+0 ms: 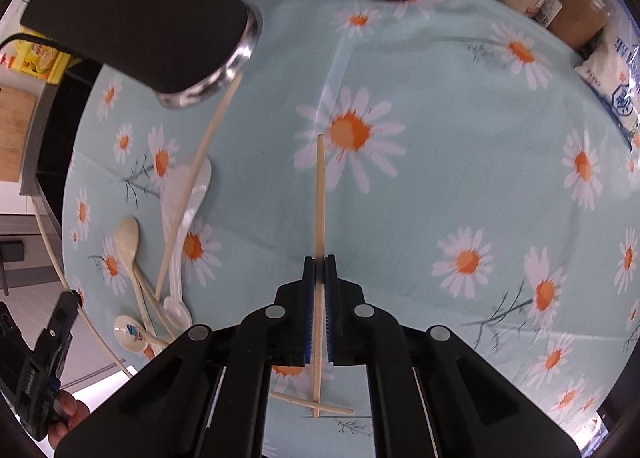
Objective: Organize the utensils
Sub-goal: 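Lift both held chopsticks toward the black holder, then lower both chopsticks into the black holder and open both grippers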
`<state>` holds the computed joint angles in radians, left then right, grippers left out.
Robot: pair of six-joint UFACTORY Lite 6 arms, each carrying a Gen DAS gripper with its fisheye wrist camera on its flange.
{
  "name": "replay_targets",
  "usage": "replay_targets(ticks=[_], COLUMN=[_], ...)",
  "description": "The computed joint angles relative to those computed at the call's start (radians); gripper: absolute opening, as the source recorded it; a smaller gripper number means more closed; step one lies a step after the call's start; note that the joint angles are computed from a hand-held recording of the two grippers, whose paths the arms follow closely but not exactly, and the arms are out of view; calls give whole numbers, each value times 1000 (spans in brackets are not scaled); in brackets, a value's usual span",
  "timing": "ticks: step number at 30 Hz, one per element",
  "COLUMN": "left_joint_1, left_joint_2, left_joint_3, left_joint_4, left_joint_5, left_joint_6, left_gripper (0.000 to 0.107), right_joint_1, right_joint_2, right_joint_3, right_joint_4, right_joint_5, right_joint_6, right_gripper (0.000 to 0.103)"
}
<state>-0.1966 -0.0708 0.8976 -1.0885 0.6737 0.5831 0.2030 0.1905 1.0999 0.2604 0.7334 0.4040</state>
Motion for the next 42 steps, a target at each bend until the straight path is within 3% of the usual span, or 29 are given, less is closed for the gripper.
replay_targets(ticks=[13, 22, 30, 42], left_joint_1=[-151, -209, -269, -296], left_joint_2=[35, 68, 116, 304], left_joint_3=[84, 193, 367, 727], left_joint_4=[130, 247, 459, 594], left_joint_5=[-75, -111, -167, -154], left_joint_6=[-181, -274, -416, -503], left_gripper=[4, 4, 4, 4], right_joint_1=[-97, -82, -23, 13], right_joint_2=[-231, -363, -382, -283], right_joint_3=[-140, -139, -31, 200], right_joint_4=[-82, -103, -127, 42], right_joint_5=[-28, -4, -24, -184], right_joint_6=[-5, -52, -39, -301], right_gripper=[6, 6, 6, 6])
